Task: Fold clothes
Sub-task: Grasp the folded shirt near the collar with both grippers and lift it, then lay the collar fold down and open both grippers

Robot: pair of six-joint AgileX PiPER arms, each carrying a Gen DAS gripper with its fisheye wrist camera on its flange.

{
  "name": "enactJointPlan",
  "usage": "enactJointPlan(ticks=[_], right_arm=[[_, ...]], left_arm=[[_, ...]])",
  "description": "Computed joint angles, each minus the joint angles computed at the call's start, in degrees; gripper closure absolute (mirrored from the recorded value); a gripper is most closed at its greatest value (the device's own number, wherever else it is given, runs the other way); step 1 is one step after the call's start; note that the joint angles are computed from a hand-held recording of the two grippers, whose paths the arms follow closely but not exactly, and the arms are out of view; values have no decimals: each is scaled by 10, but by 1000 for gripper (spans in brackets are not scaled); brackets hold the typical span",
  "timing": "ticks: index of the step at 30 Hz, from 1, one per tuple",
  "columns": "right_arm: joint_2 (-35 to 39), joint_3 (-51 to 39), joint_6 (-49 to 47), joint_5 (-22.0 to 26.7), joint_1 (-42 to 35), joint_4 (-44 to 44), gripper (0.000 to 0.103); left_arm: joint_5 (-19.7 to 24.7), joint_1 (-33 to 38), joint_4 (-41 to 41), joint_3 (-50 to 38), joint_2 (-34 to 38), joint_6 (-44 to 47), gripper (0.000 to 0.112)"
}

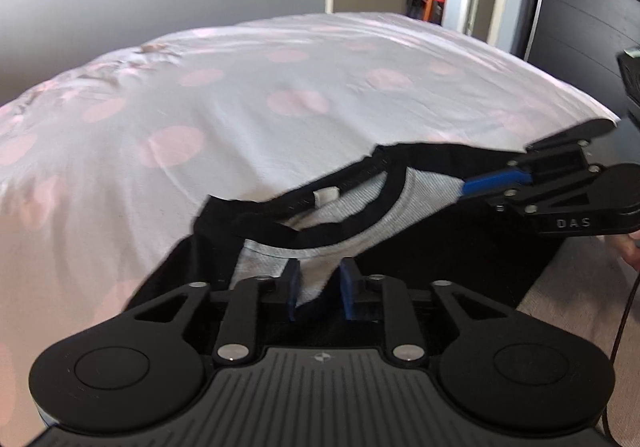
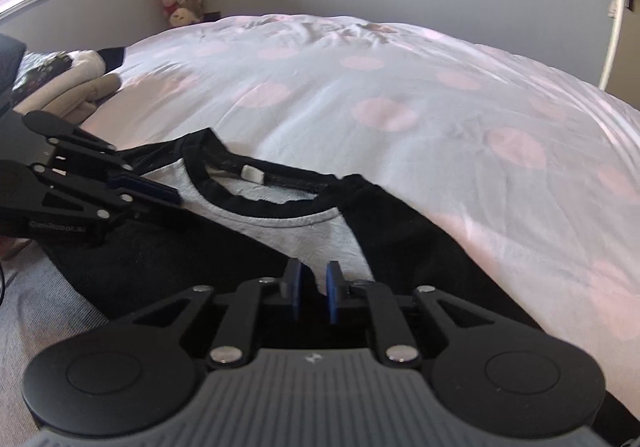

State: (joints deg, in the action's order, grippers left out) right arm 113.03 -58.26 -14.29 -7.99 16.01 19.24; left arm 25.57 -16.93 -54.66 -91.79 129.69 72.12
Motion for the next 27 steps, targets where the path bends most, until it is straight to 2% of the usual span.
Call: enactJointPlan(ticks=[2,5,8,10,12,13,15,18,21,23,27], right_arm=[[-23,26,-46,-14,3,65,82],[-62,74,19,-26,6,27,82],[-92,123,12,-43,22,58,82],[-107,160,-57,-72,39,144,81],[-116,190,-84,-85,44,206,80],[-120,205,-84,-92,46,223,80],[-143,241,-28,-115,52,212,80],[-178,295,52,-149,64,202,79],[-202,338,99,-198,96,203,76],[-206,347,67,-222,122,248,75],[-203,347,47,-243,136,303,74]], left_arm=[[-9,12,-42,30,-22,40,89],[-14,38,-83,90,-66,78,89],[-36,59,-117,166,-114,121,89],[-42,77,-141,213,-141,152,89],[-53,91,-99,243,-150,117,93],[-63,100,-94,259,-153,115,94],[-42,131,-137,288,-170,141,94],[-17,164,-147,308,-184,121,92],[-17,175,-172,326,-201,142,92],[-8,182,-214,333,-207,174,92],[-33,170,-308,337,-209,227,92]])
